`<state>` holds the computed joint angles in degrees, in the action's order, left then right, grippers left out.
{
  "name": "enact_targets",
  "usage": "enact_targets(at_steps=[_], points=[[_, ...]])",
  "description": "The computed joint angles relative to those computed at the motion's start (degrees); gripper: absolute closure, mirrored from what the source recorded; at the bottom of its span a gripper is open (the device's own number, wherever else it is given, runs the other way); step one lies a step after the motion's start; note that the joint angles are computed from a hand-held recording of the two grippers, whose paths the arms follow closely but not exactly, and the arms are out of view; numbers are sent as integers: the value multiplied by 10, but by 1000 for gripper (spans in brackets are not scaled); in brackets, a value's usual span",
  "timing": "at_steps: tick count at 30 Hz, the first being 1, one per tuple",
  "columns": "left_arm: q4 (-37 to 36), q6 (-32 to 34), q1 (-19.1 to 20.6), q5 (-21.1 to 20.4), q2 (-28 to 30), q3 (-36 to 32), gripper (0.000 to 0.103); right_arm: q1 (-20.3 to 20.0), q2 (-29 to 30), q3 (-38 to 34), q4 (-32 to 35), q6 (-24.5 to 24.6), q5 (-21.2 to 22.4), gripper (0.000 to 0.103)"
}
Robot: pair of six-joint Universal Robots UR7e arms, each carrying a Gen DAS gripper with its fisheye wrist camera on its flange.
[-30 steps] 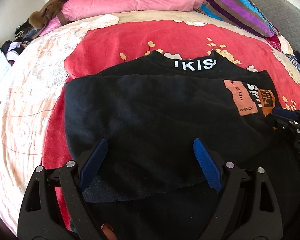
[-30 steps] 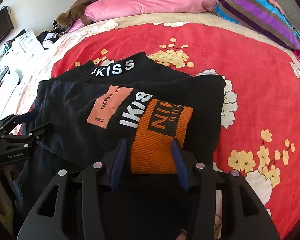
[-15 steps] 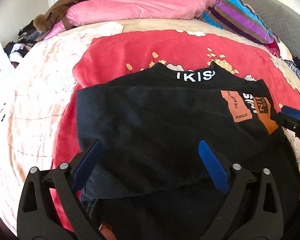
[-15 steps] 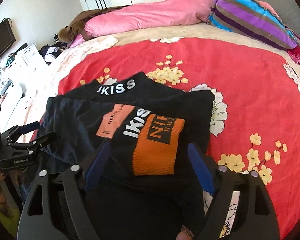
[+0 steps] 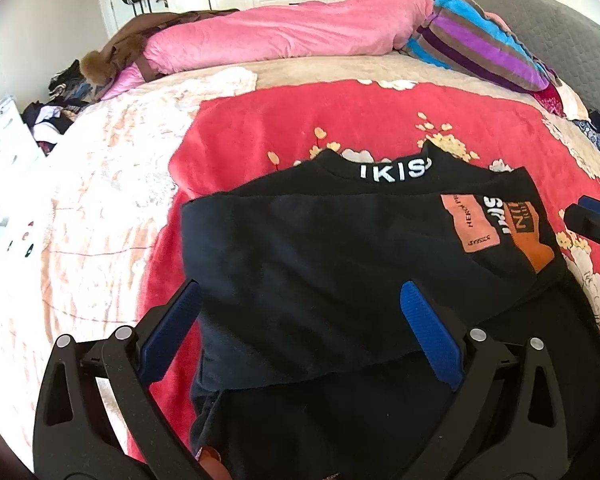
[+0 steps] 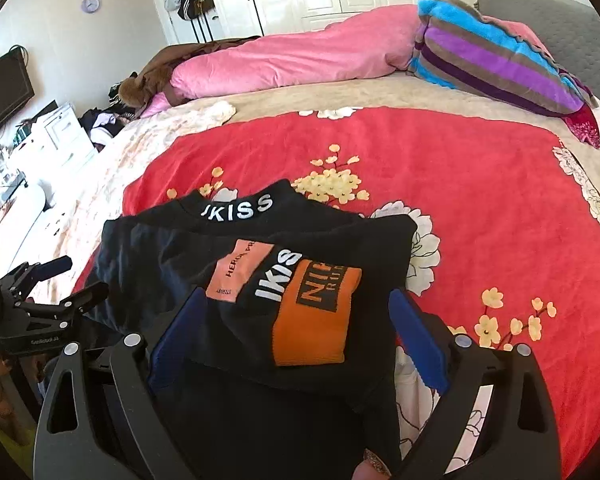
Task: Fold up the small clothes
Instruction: 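Move both grippers to the hem of the black shirt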
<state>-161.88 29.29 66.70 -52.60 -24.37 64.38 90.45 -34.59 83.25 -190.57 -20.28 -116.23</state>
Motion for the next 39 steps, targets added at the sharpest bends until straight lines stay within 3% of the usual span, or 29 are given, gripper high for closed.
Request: enact_targets(at_steps=[12,27,29,39], points=[[-56,4,-20,-12,-43,62,9,11,-24,34,-22,5,3,11],[-115,-22,-49,8,-118,183,9,33,-83,132,-75,13,-8,11],[-112,-36,-51,5,-133,202,9,36,-90,143,-78,15,-7,4],[-125,-48,-64,25,-171,266,9,50,-118,193,-102,12,-15,4]])
